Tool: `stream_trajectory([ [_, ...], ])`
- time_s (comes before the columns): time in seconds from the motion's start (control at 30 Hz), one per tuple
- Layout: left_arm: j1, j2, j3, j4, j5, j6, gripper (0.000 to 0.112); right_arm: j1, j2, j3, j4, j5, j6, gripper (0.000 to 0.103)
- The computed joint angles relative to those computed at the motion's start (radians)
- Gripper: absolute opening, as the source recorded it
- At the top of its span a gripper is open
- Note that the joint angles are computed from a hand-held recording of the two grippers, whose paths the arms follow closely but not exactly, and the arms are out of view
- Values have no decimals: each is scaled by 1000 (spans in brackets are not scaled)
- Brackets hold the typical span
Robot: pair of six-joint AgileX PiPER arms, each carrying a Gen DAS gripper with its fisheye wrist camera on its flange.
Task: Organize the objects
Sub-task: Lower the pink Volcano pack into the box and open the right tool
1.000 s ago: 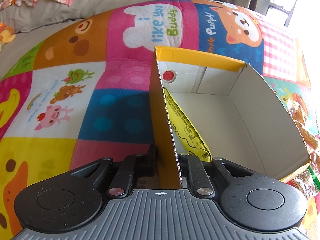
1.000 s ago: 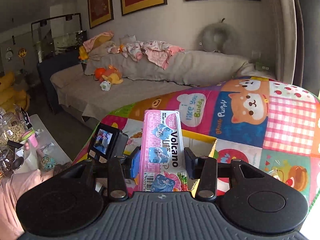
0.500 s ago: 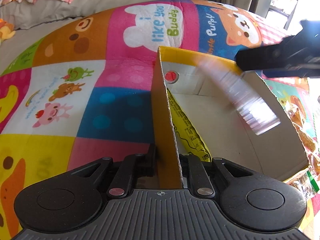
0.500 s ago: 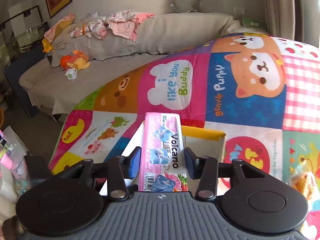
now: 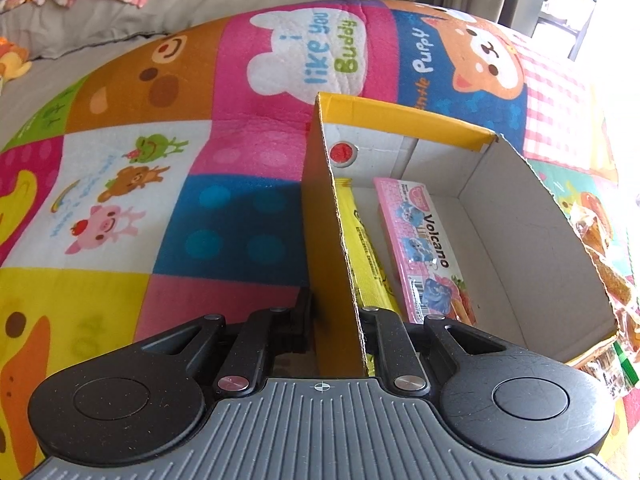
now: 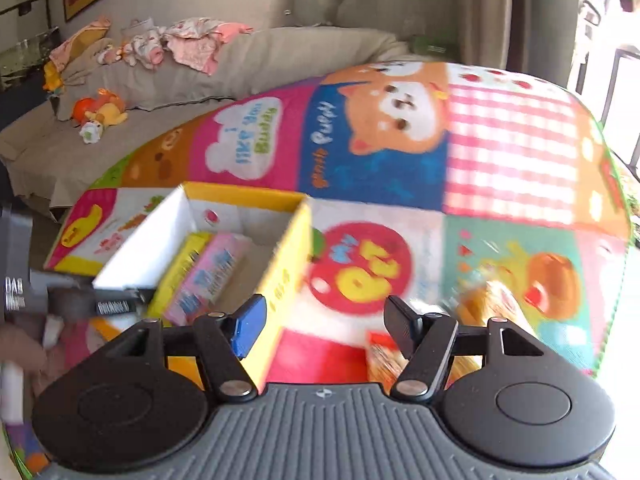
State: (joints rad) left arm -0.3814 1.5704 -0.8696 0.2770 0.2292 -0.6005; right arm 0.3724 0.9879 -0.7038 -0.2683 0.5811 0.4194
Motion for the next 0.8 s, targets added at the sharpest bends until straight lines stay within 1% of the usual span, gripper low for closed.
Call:
stream_trajectory([
  [0.1, 0, 1, -3, 0, 3, 2, 15, -19, -126, 92, -16, 58, -7, 67],
  [0.17, -2, 3, -6, 8, 7, -2, 14, -4, -202, 147, -44, 104, 17, 68],
  [0.27, -11, 5, -12, 49, 21, -38, 14, 6, -300, 215, -20, 168, 0, 69],
  [0.33, -16, 4, -13, 67, 28, -54, 15, 77, -342, 241, -63, 217, 71, 69],
  [0.4, -17, 3, -13, 67, 29, -55, 15, 204, -381, 261, -126, 278, 187, 69],
  [0.53, -22, 0, -13, 84, 37, -71, 15, 469, -405, 283, -216, 354, 398, 70],
  [0.6, -24, -1, -13, 87, 41, -73, 14, 607, -384, 296, -276, 377, 518, 71],
  [0.63, -23, -1, -14, 80, 42, -65, 14, 650, -372, 301, -293, 380, 554, 71],
  [0.7, -23, -2, -14, 84, 43, -69, 14, 672, -353, 309, -282, 357, 563, 71],
  [0.8, -24, -2, -13, 83, 43, -68, 14, 622, -343, 324, -207, 288, 506, 71],
])
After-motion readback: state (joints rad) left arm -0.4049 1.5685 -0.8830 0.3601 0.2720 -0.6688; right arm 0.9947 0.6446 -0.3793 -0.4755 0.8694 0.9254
